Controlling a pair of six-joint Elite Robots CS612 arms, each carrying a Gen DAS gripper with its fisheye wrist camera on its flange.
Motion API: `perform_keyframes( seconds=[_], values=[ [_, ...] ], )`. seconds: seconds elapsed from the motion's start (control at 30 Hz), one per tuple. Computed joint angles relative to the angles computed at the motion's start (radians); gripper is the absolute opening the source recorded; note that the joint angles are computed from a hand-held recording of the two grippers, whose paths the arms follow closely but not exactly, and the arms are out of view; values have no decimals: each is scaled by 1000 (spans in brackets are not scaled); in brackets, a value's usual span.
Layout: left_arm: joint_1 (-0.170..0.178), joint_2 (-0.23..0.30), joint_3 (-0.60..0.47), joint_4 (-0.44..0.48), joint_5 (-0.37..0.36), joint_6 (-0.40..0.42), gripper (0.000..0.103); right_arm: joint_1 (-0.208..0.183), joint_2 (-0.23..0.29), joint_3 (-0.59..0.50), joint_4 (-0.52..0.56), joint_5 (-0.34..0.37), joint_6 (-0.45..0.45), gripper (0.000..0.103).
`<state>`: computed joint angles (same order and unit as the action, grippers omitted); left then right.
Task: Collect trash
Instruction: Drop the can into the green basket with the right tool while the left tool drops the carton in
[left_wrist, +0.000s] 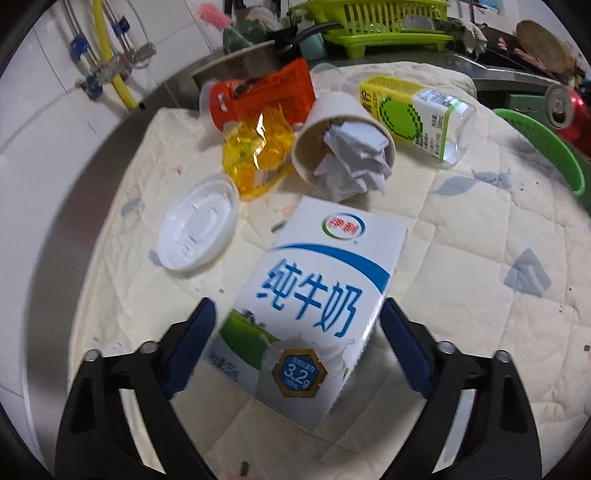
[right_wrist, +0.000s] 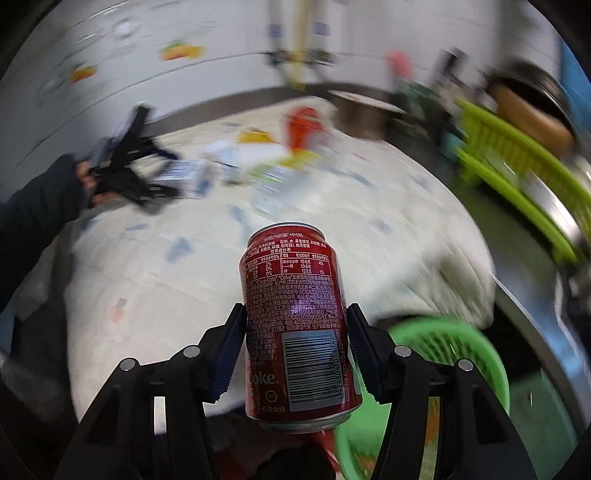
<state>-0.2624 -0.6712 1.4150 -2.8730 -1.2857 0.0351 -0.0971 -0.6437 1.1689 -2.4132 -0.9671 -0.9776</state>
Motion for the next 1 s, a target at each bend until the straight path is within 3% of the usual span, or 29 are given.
perform_keyframes(
  seconds=[0.13, 0.33, 0.6, 0.8, 1.0],
  values=[
    [-7, -6, 12, -12, 24, -42, 81, -30, 26, -14, -46, -47, 154, 54],
    [-30, -31, 9, 76, 84, -162, 75, -56, 85, -62, -89, -159, 305, 54],
    [-95, -86, 46, 139, 192, -338, 73, -74, 186, -182, -2, -304, 376, 54],
    [-145, -115, 69, 53, 217, -475, 72, -69, 256, -281, 117, -363, 375, 54],
    [-194, -89, 11, 50, 196, -499, 72, -65, 284, -310, 123, -387, 374, 55]
  ],
)
